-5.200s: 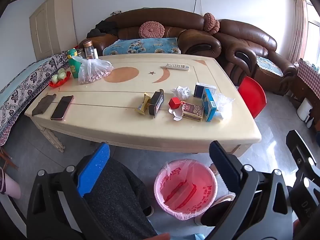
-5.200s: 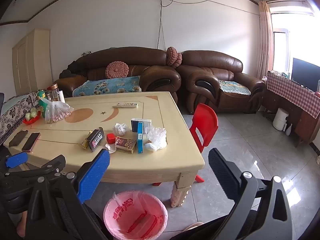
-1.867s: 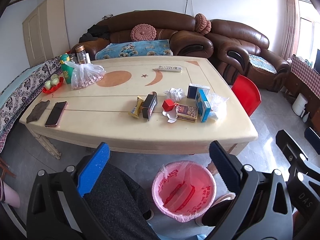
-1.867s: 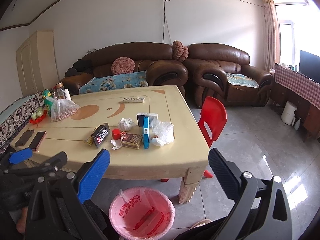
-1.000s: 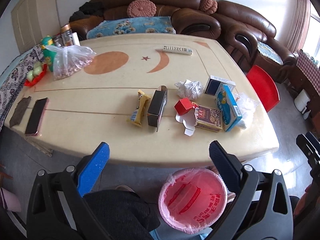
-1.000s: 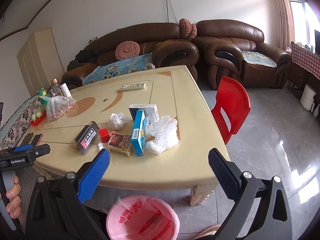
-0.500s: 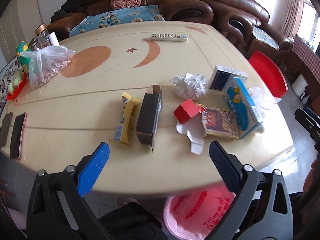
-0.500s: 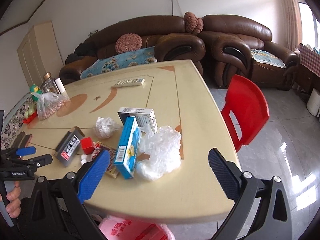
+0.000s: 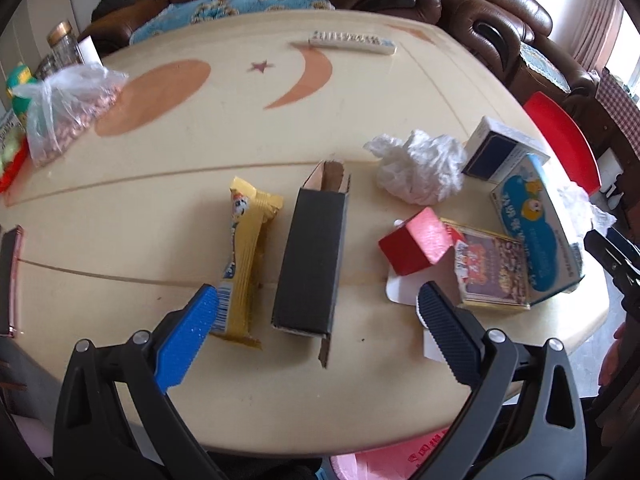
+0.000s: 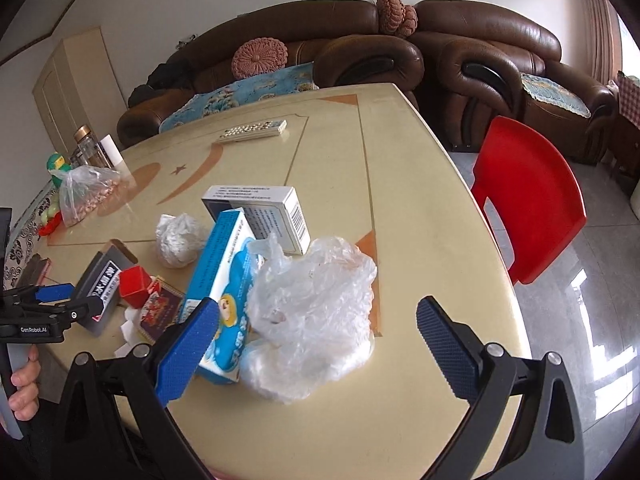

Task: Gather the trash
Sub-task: 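Reach the right tool to the clear plastic bag while the left tool approaches the black box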

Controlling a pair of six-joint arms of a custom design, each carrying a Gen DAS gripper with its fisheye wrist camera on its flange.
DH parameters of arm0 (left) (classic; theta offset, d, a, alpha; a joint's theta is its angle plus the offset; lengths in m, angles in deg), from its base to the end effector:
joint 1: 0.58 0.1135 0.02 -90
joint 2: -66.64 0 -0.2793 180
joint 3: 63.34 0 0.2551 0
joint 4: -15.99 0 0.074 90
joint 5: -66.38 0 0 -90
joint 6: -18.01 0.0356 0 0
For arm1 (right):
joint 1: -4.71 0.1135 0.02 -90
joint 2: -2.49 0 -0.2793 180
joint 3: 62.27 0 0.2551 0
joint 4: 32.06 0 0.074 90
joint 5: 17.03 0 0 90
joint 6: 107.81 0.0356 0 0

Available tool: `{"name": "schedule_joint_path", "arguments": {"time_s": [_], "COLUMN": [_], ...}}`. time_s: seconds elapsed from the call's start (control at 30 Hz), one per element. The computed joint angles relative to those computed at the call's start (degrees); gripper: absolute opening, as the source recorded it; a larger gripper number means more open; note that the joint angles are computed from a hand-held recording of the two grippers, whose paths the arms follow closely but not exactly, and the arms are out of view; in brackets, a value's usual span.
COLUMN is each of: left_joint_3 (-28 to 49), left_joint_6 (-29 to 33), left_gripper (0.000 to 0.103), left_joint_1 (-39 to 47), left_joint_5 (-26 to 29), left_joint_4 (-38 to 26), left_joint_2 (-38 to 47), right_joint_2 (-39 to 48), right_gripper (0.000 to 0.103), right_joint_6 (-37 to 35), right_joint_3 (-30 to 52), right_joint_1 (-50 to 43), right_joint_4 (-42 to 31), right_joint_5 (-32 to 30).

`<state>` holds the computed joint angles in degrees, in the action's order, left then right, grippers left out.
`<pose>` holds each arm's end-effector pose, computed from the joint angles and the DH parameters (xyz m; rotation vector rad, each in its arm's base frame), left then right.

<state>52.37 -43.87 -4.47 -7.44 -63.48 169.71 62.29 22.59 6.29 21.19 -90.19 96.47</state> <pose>0.3731 -0.0353 0.3419 0.8133 2.5524 -0.2569 0.1968 0.0434 0.3128 0.6594 2.2458 -0.0154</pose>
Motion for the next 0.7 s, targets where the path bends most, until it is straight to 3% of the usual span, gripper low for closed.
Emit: {"name": "schedule_joint_path", "arguments": {"time_s": [0.33, 0.53, 0.7], "left_joint_3": [2.3, 4.7, 5.4], "left_joint_6": [-1.1, -3.0, -4.5], "left_gripper": [0.096, 0.083, 0.083], "left_joint_1": [0.7, 2.2, 3.4], "left_joint_5": [1.0, 2.9, 3.0], "left_joint_4": [-0.3, -1.6, -1.1], "left_joint_2": [3.1, 4.6, 4.7], "right_joint_2": [2.4, 3.4, 3.0], "right_gripper": [0.096, 0.092, 0.092], "right_joint_6": [-0.9, -0.9, -0.4], "right_joint_3": [-2.7, -3.3, -4.0], "right_joint_1": [-3.4, -3.5, -4.3], "right_joint_4": [4.3, 5.8, 6.3], "right_joint_5": [-3.5, -3.6, -4.9]}}
